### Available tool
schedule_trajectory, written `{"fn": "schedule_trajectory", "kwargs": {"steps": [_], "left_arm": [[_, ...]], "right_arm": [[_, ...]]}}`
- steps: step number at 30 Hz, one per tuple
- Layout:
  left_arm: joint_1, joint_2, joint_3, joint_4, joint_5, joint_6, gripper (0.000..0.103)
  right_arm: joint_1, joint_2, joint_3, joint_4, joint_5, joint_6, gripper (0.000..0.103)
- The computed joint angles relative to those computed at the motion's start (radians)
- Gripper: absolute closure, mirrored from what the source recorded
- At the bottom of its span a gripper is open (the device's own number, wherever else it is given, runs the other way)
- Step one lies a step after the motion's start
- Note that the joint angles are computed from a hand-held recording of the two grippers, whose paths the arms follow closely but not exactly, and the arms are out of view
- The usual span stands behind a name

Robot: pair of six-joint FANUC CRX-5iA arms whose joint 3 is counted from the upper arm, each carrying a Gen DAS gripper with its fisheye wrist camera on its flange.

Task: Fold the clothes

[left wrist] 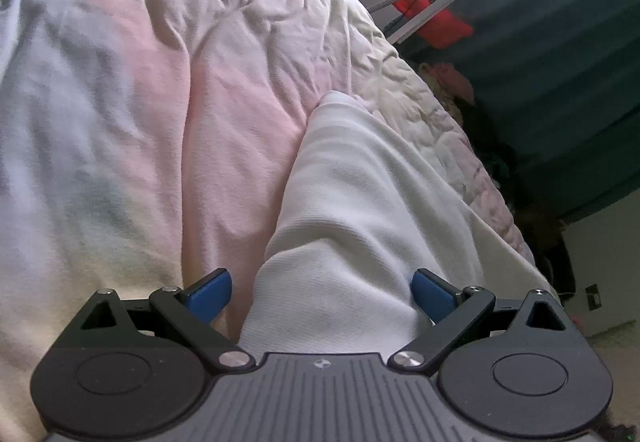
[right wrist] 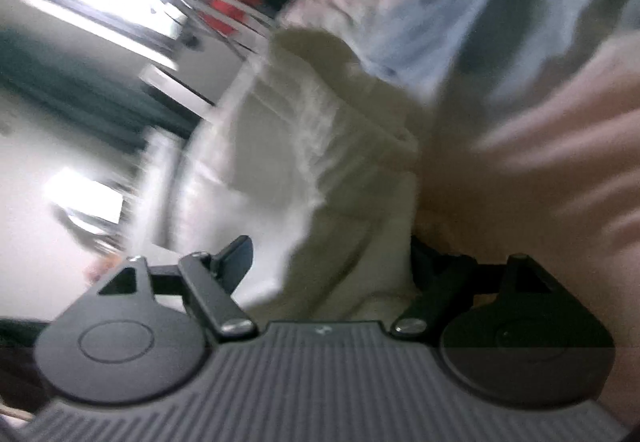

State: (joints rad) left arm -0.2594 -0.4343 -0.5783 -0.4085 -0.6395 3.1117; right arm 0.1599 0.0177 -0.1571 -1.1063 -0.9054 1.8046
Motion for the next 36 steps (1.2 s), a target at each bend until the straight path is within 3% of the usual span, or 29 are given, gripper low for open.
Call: {"fn": "schedule_trajectory", "kwargs": {"steps": [3, 7, 12, 18, 23, 24, 26, 29, 34, 36], "left_arm": [[-0.007, -0.001, 0.006, -0.017, -0.012, 0.020, 0.005], [-0.005, -0.002, 0.003, -0.019, -0.011, 0.024, 0.005], [-0.001, -0.004, -0.004, -0.014, -0.002, 0.022, 0.005], [0.005, -0.007, -0.012, -0.007, 0.009, 0.020, 0.005], [0.020, -0.001, -0.018, 0.007, 0.034, -0.002, 0.007], [0.020, -0.001, -0.019, 0.007, 0.038, -0.002, 0.008], [0.018, -0.004, -0.023, -0.002, 0.045, 0.010, 0.010], [0.023, -0.013, -0.037, -0.005, 0.077, 0.019, 0.021], [-0.003, -0.006, -0.024, -0.050, 0.065, 0.055, 0.033], [0.001, -0.020, -0.034, -0.044, 0.071, 0.063, 0.043]], "right_arm": [[-0.124, 0.018, -0.004, -0.242, -0.126, 0.175, 0.019], [-0.172, 0.057, 0.004, -0.327, -0.197, 0.214, 0.019], [-0.152, 0.066, 0.020, -0.265, -0.171, 0.115, 0.019], [-0.044, 0.052, 0.023, -0.037, -0.055, -0.048, 0.020], [0.040, 0.074, 0.038, 0.055, 0.023, -0.081, 0.020], [0.059, 0.071, 0.036, 0.077, 0.047, -0.085, 0.022], [0.104, 0.041, 0.017, 0.148, 0.107, -0.108, 0.049], [0.127, 0.006, -0.004, 0.177, 0.154, -0.102, 0.067], [0.140, -0.039, -0.018, 0.151, 0.195, -0.043, 0.074], [0.118, -0.042, -0.013, 0.104, 0.177, 0.007, 0.075]]}}
